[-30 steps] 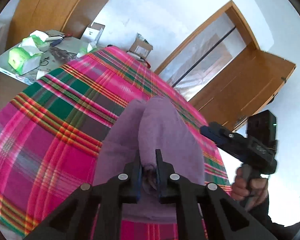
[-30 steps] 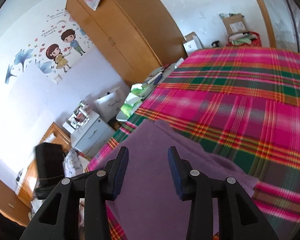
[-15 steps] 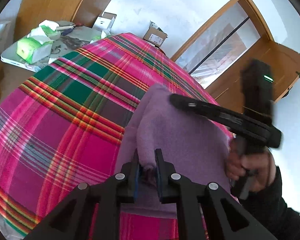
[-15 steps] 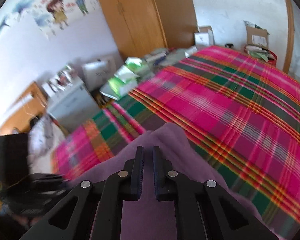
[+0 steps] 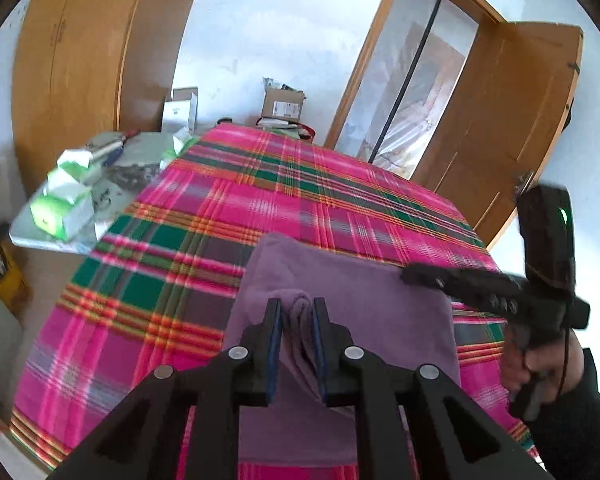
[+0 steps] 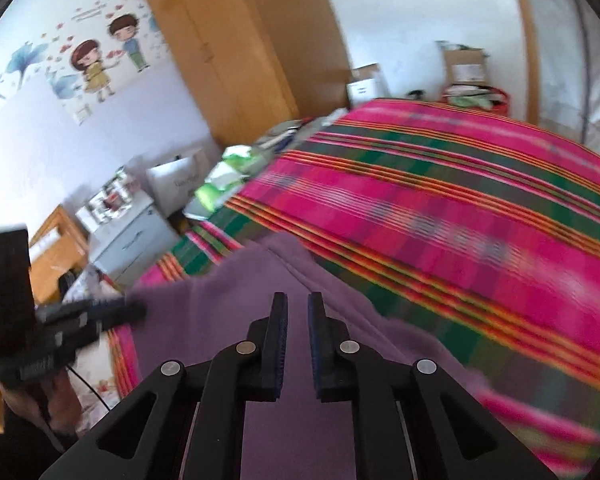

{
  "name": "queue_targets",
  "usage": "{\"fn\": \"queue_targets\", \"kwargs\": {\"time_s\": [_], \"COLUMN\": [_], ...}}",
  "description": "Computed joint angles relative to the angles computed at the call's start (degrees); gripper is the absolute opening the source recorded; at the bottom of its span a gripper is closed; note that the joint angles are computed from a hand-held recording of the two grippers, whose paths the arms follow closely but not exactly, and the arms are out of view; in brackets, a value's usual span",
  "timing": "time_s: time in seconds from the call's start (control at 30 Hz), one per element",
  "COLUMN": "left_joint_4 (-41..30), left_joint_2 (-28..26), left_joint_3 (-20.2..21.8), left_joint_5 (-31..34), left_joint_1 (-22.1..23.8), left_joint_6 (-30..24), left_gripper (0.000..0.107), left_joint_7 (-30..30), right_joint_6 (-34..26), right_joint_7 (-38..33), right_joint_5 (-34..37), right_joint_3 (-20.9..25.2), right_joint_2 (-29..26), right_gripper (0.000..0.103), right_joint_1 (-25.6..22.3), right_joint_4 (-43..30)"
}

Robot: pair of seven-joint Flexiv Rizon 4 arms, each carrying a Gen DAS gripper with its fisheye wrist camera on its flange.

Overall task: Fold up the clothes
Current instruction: 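Press the folded purple stack flat with both open grippers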

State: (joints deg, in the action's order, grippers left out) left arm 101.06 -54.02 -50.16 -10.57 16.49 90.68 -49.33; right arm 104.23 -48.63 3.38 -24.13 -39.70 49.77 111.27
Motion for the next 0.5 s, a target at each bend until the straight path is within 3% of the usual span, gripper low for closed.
{"fn": "queue_targets", "kwargs": {"time_s": [0.1, 0.3, 0.5], "left_joint_4": [1.4, 3.7, -2.5], "left_joint_2": [1.0, 2.8, 0.5], "left_joint_3": [0.0, 0.9, 3.7], "left_joint_5": [0.8, 3.5, 3.3], "left_joint_1": [0.8, 2.9, -2.7], "left_joint_6": [2.3, 4.1, 0.0], "left_gripper": [0.014, 0.014, 0.014], "left_joint_7": [-0.7, -3.7, -1.6], "right_joint_6": [2.5, 5.4, 6.7], "right_joint_7": [1.0, 0.0, -1.7], "right_joint_5": [3.4, 6.1, 10.9], "right_joint_3": [-1.5, 2.1, -1.2], "right_joint_2": [0.5, -0.3, -0.9], "right_gripper": [0.012, 0.009, 0.01], "right_joint_1": [2.2, -0.5, 3.1], "right_joint_4": [3.9, 4.1, 4.0]}}
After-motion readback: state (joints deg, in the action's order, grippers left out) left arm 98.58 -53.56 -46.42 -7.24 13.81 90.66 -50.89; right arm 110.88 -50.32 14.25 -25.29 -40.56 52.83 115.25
